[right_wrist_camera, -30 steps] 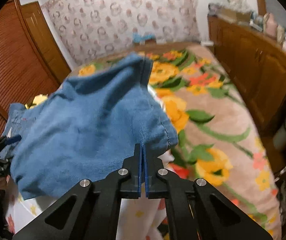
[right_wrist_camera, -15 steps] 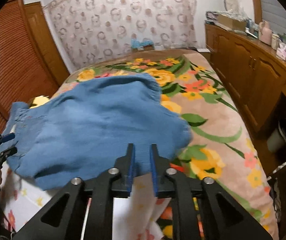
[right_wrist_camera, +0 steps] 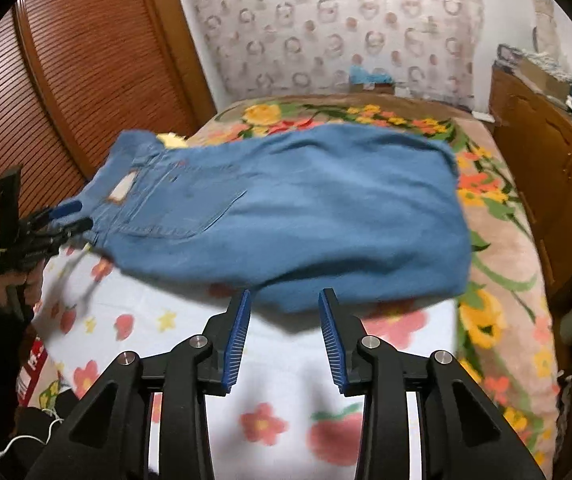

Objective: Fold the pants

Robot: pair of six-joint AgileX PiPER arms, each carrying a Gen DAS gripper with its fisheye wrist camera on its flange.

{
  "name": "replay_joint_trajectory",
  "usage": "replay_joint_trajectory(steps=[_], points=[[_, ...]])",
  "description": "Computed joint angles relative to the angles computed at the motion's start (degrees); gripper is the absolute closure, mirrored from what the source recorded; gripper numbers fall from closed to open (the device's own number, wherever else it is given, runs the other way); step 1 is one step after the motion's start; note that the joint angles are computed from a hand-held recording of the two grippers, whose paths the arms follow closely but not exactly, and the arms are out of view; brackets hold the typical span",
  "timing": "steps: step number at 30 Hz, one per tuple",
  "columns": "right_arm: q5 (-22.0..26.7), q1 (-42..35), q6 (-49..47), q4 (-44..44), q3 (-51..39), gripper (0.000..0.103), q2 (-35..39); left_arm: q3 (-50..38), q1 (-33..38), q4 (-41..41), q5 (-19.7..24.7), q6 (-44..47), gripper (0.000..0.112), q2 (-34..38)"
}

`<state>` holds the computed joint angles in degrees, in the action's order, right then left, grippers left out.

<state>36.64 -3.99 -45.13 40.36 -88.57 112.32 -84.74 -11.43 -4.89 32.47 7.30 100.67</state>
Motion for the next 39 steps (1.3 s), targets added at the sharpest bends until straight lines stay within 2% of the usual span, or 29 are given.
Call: replay_joint_trajectory(steps=[5, 9, 14, 16, 17, 18, 21, 24, 27, 30, 32, 34, 36, 39], points=[[2.1, 1.0, 5.4, -6.1, -6.0, 0.065, 6.8, 3.1, 3.7, 0.7, -1.8, -0.2, 0.026, 0.1], [5.6, 0.0, 10.0, -10.5, -16.3, 0.065, 15.1, 3.2, 6.6, -2.9, -1.8, 3.0, 0.028, 1.5], [9.8, -3.1, 7.0, -6.0, -27.1, 0.065, 21.5, 2.9, 7.8, -5.7, -2.2, 5.6, 0.031, 2.7], [11.0, -4.5, 4.5, -3.7, -30.1, 0.073, 23.6, 3.5, 7.7, -6.4, -2.6, 6.1, 0.035, 2.5], [11.9, -4.9, 4.4, -3.9, -32.9, 0.087, 25.0, 3.8, 7.8, -7.4, -2.8, 7.1, 0.038, 2.4], [12.1, -5.6, 3.1, -3.2, -34.0, 0.095, 25.7, 3.8, 7.8, -9.2, -2.6, 8.9, 0.045, 2.2], [7.0, -7.4, -5.8, 4.0, -28.3, 0.1, 22.7, 4.0, 7.6, -11.3, -2.0, 11.2, 0.052, 2.1], [6.2, -9.8, -12.1, 11.0, -25.7, 0.101, 21.3, 3.8, 6.6, -9.4, -1.9, 9.9, 0.055, 2.6], [7.2, -10.6, -13.0, 10.2, -28.2, 0.101, 23.2, 2.2, 6.1, -7.4, -1.0, 7.4, 0.056, 3.7], [9.6, -11.5, -12.1, 8.8, -32.6, 0.101, 26.0, 1.4, 5.6, -8.3, -0.2, 8.6, 0.074, 4.0], [9.6, -10.8, -12.6, 8.5, -30.9, 0.101, 24.9, 1.4, 4.6, -6.0, -0.3, 7.1, 0.08, 3.8], [8.3, -8.9, -9.6, 6.0, -31.0, 0.101, 24.4, 1.8, 3.9, -3.5, -1.2, 5.3, 0.104, 3.0], [6.8, -4.0, -2.4, 0.9, -29.3, 0.101, 20.0, 1.5, 4.2, -4.2, -0.8, 5.8, 0.105, 2.2], [5.6, -2.9, -1.0, -0.2, -27.6, 0.101, 17.1, 1.2, 3.8, -2.1, -0.8, 4.3, 0.106, 0.5]])
